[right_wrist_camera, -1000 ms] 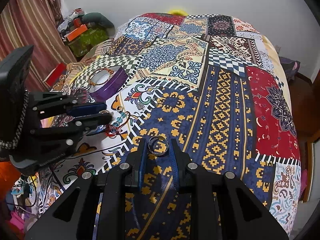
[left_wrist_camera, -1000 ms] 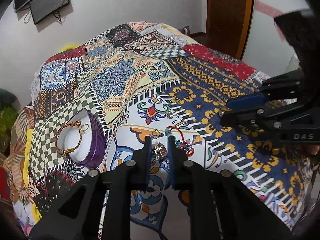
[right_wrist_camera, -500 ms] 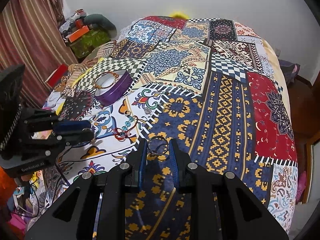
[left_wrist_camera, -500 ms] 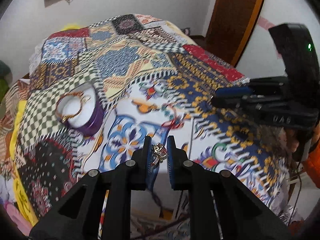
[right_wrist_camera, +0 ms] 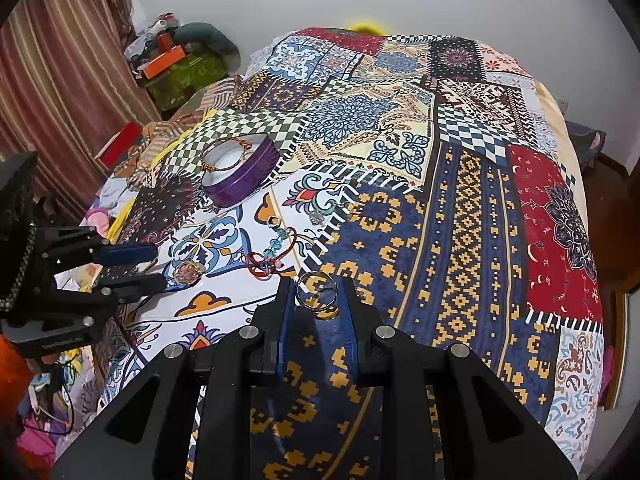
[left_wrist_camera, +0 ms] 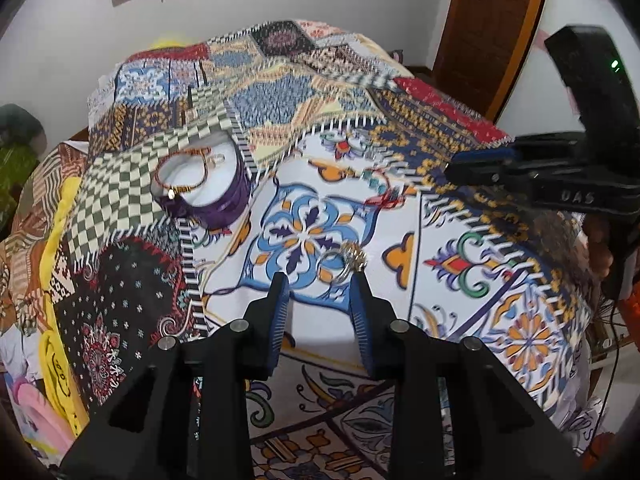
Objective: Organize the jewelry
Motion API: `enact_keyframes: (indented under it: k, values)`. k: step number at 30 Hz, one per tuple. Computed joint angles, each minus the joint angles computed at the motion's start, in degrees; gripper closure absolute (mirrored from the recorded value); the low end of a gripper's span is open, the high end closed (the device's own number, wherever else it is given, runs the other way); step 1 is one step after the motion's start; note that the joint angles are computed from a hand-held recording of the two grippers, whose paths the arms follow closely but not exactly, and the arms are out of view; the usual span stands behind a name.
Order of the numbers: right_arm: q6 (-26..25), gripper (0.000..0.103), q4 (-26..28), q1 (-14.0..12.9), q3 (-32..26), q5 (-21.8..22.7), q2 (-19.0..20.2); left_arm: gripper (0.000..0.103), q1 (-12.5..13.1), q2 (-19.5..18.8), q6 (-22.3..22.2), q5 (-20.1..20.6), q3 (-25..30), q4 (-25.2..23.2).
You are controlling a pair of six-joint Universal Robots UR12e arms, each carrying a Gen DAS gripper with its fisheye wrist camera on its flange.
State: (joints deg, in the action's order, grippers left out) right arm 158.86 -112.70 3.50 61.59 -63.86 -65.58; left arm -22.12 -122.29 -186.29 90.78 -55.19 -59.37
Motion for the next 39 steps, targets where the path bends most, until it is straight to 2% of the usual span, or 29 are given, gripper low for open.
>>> enact_keyframes:
  k: [7, 15, 20, 30, 36, 39]
  values:
    - [-0.2, 0.083, 0.3, 0.1, 0.0, -0.4, 0.0, 0.072, 0.4, -0.7, -2.0, -2.0, 0.6, -0.3]
    - [0.5, 0.083, 0.2, -0.2, 0.3, -0.3, -0.2, 0.072, -0.7, -3.0, 1.9, 0.1, 4.8, -1.4]
    - [0.2, 0.083, 0.4, -0.4, 0.7, -0.3, -0.4, 0.072, -1.0, -4.2, 2.5, 0.9, 6.5, -2.3]
    - [-0.1, 0.083, 0.5, -0.3, 0.9, 0.0, -0.5, 0.074, 0.1, -2.1, -0.9, -2.1, 2.4, 0.3]
    - [0.0, 0.083, 0.5, 0.0, 0.5, 0.3, -0.4, 0.075, -0.2, -1.4, -0.8, -0.8, 1.3, 1.9]
    - [-0.2, 0.083, 0.4, 0.1, 0.4, 0.2, -0.4, 0.081, -0.4, -1.0, -0.3, -0.9, 0.9, 3.1]
